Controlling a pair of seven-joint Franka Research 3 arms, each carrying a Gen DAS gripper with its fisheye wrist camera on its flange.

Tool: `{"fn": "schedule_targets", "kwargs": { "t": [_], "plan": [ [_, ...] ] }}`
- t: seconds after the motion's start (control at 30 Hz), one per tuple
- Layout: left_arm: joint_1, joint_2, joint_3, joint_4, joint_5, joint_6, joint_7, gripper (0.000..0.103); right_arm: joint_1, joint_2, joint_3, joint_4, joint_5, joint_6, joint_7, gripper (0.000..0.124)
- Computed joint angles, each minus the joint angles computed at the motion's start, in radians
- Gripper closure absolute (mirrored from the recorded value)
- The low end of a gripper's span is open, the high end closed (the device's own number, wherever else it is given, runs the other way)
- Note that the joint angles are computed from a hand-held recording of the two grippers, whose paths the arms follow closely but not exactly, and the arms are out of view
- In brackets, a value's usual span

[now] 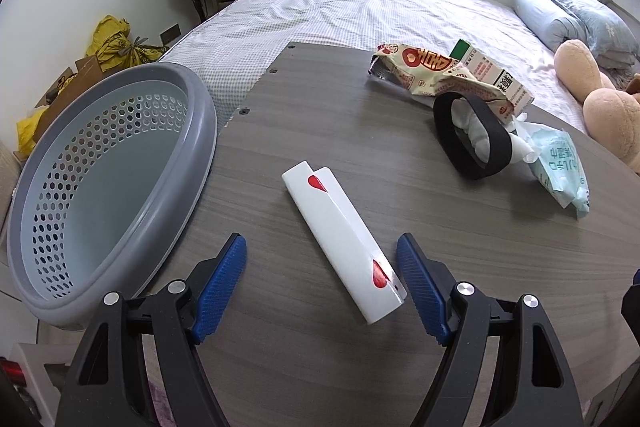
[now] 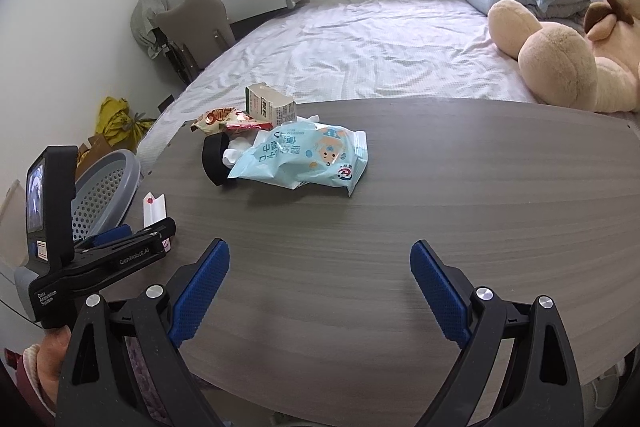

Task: Collect trash
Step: 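Grasp the white card box with red hearts with the left tool, then grasp the blue baby-wipes packet with the right tool while the left tool holds the card box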

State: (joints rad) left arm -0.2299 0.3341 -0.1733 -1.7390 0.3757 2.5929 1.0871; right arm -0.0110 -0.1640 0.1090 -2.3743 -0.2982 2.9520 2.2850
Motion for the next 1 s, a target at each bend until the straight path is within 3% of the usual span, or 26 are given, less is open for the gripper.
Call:
{"fn": "schedule_targets", "kwargs": {
  "t": [0.2,0.3,0.37,0.43,0.53,0.57,0.8,1.0],
  "plan": [
    [-0.006,0.01,0.005,0.011,0.018,0.007,-0.009,0.03,-0.002,0.001,-0.005,-0.003,0.008,0.002,0.001,0.034],
    [0.004,0.006,-0.005,0.004,-0.003,0.022,0.016,0.043,-0.004,0.001,-0.004,-0.004,0.006,0.002,0.004,0.034],
    [0.011,0.003,-0.014,-0.002,-0.02,0.033,0.043,0.062,-0.008,0.001,-0.001,-0.004,-0.002,0.003,0.012,0.034],
    [0.019,-0.002,-0.024,-0.008,-0.044,0.039,0.073,0.072,-0.01,0.0,-0.001,-0.005,-0.005,0.002,0.017,0.034],
    [0.029,-0.009,-0.037,-0.02,-0.083,0.048,0.116,0.079,-0.011,-0.005,-0.002,-0.008,-0.006,0.001,0.018,0.034],
    [0.037,-0.012,-0.044,-0.025,-0.105,0.054,0.136,0.086,-0.012,-0.004,-0.002,-0.007,-0.005,0.001,0.017,0.034],
    [0.044,-0.025,-0.051,-0.038,-0.17,0.054,0.199,0.086,-0.006,0.002,-0.015,-0.006,0.022,0.008,-0.017,0.034],
    [0.028,-0.05,-0.031,-0.058,-0.133,0.078,0.19,0.086,0.024,0.009,-0.042,-0.007,0.106,0.036,-0.106,0.034]
  ]
}}
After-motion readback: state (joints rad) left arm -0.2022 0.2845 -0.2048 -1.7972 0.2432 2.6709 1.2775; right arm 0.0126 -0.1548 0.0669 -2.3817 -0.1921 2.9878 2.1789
